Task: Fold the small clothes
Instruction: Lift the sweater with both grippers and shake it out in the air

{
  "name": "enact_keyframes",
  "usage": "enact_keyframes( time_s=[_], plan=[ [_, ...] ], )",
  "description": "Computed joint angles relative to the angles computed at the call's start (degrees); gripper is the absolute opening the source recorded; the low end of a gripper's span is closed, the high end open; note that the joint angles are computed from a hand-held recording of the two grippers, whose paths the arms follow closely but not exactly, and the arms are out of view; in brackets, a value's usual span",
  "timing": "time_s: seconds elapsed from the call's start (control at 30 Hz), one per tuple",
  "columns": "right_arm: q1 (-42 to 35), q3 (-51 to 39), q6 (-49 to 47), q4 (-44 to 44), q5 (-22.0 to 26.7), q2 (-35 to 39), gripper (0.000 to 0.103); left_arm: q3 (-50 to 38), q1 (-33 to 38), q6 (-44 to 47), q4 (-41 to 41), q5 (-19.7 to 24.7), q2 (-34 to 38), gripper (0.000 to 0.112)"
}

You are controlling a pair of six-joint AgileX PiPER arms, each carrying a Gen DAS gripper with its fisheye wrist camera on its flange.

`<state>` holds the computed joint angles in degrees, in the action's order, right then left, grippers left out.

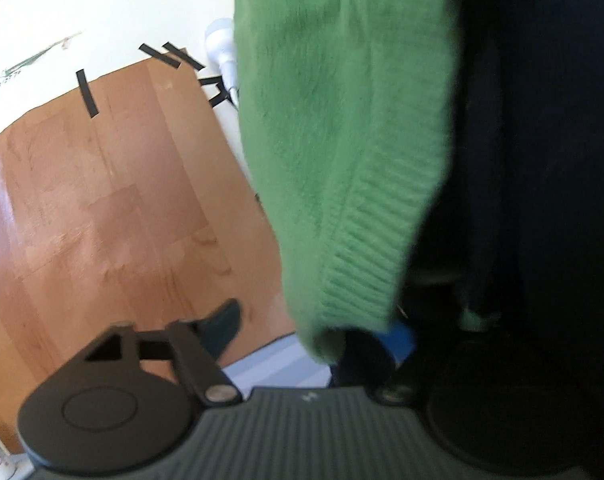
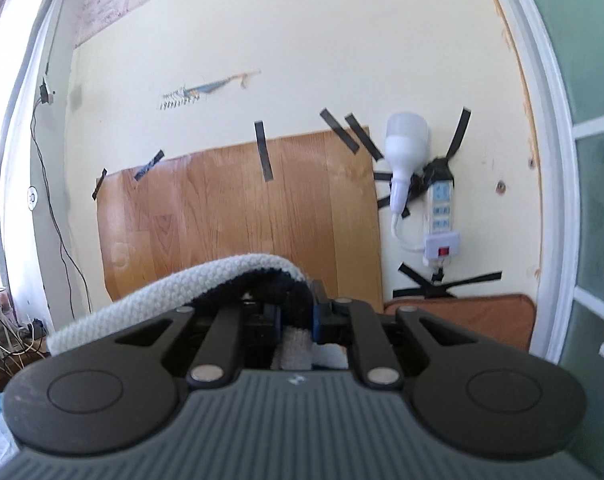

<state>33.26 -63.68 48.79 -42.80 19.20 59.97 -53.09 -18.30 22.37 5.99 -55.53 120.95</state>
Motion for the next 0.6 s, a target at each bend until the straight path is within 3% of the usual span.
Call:
enact_keyframes(
  time_s=[0.03,0.07,0.17,0.27,0.33,0.47,0.6],
  plan=[
    [0.77,0.13,0.68,-1.29,1.04,-0.86,0.016,-0.78,0.62,-2.11,2.08,1.12,-0.45,0.040],
    [1.77,0.30,2.32,-3.28,2.13,-1.57,0.016,-1.98,1.19,-5.03,4.06,2.88,-0.98,0.011],
    [5.20,0.61,7.10,-9.90,6.08,-3.86,0.016,-5.03,2.98,-13.90,5.06,7.97,-3.71,0.007],
    [8.41,1.44,13.04,-17.14,9.68,-6.60,0.016,-4.05,8.54,-24.74,7.64,8.22,-9.49,0.007],
    [8.73,2.06,14.05,-18.20,10.21,-8.70,0.016,-1.34,14.13,-31.06,12.21,5.78,-14.60,0.007],
    [6.18,3.46,11.05,-13.37,5.99,-12.20,0.016,5.77,26.72,-40.94,25.57,-0.86,-28.26,0.007],
    [8.29,5.02,12.26,-12.41,2.75,-15.52,0.016,9.93,37.94,-50.07,35.54,-4.91,-42.26,0.008]
  ],
)
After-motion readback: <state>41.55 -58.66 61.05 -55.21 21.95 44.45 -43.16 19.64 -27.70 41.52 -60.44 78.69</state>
